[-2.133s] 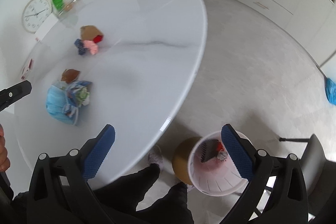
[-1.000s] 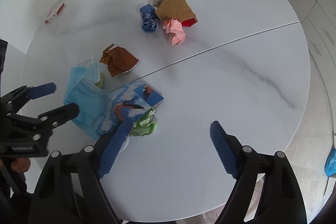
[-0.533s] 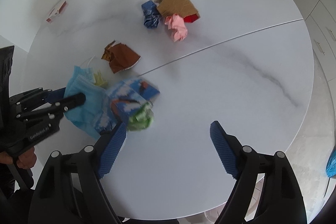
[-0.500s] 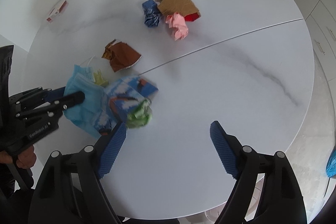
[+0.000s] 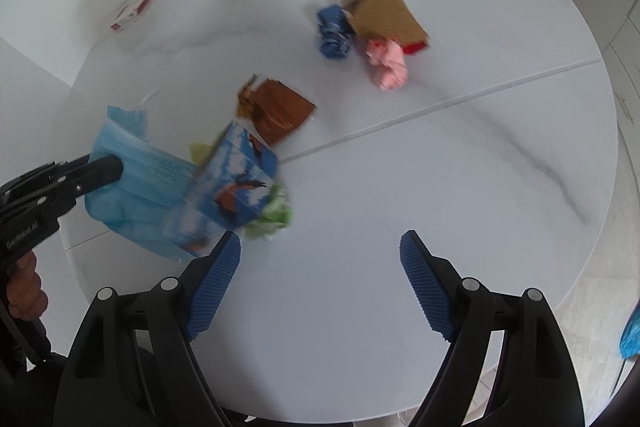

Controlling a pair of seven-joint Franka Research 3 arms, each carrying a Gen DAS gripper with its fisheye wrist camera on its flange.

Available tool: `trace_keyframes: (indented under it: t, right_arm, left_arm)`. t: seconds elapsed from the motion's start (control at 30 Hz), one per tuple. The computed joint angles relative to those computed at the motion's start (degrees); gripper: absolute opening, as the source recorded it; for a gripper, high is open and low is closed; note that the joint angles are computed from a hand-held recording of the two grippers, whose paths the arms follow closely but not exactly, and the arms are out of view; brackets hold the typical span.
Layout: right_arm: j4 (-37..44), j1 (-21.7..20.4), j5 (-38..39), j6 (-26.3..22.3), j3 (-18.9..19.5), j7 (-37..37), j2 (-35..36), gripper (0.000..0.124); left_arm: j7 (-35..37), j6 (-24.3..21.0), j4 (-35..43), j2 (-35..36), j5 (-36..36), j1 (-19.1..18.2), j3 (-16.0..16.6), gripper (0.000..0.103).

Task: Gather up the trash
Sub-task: 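Grasp the blue face mask with the left tool while the right tool grasps the blue tissue pack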

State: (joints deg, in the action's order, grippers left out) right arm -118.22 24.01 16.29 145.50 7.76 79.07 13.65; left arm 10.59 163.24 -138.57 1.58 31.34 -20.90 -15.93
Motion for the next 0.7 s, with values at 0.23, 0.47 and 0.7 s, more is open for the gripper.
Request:
trace_keyframes:
  t: [0.23,0.47,0.7]
  right_arm:
    - [5.77,0.11,3.75,-2.15,1.79,-3.66,3.89,0.080]
    - [13.57,1.87,4.26,-7.74,1.75,-2.66,10.73,0.069]
    - [19.09,0.86,6.48,-12.84,1.64,2.38,16.18,0.068]
  left_arm:
    - [-1.52,0.97,-2.97,-2.87,-0.51,0.22,-0.49,0.021]
    - [-3.84,2.29,-4.24,-2.42,-0.78,0.57,-0.83,0.021]
    - [-4.88,4.30,-4.73,-1.46,-0.49,0.60,-0.53,0.021]
